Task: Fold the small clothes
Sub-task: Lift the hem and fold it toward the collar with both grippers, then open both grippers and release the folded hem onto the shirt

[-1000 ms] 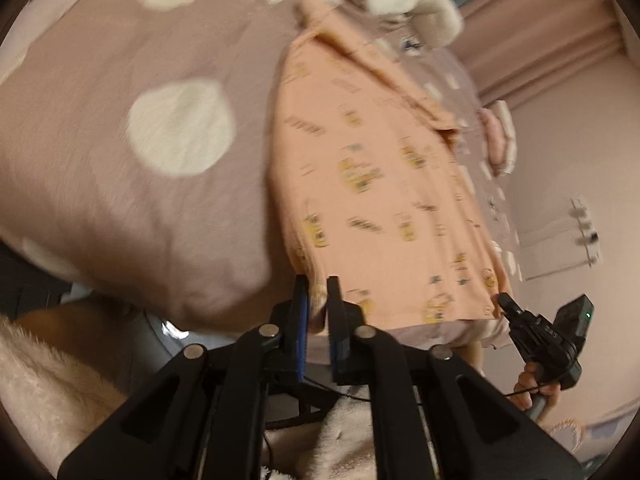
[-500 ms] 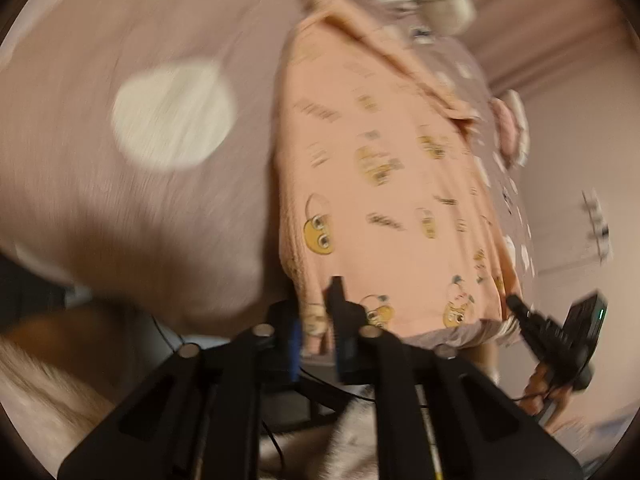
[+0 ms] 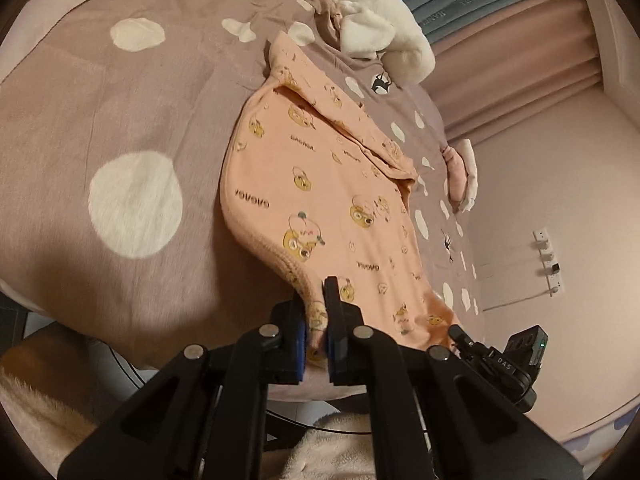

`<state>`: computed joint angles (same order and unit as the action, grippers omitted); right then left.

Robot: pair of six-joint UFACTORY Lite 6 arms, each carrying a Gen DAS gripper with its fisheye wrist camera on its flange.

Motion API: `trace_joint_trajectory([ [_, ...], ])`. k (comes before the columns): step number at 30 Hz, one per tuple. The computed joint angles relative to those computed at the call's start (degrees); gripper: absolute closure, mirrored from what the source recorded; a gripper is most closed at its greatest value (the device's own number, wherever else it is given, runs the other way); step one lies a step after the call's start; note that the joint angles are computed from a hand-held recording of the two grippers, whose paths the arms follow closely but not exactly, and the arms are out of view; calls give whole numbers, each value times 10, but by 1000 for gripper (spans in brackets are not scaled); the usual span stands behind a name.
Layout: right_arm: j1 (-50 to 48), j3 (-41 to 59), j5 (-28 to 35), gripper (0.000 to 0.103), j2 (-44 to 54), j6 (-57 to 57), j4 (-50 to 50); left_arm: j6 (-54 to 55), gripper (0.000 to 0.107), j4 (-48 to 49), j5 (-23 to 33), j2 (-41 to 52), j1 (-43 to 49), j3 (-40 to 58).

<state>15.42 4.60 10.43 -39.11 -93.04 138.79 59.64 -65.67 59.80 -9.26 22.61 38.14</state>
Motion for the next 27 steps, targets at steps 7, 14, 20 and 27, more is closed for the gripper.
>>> trace_joint_trajectory([
  [7, -92, 80, 70, 97, 67, 128, -192, -58, 103, -20, 0, 54, -26, 91],
  [14, -174, 244, 136, 97, 243, 128, -265, -140, 104, -49, -22, 168, -61, 262],
  [20, -206, 416, 139, 97, 395, 167, -337, -237, 104, -61, -46, 340, -107, 501],
  [27, -214, 724, 129, 97, 617, 378, -565, -403, 104, 9, -70, 588, -157, 880],
])
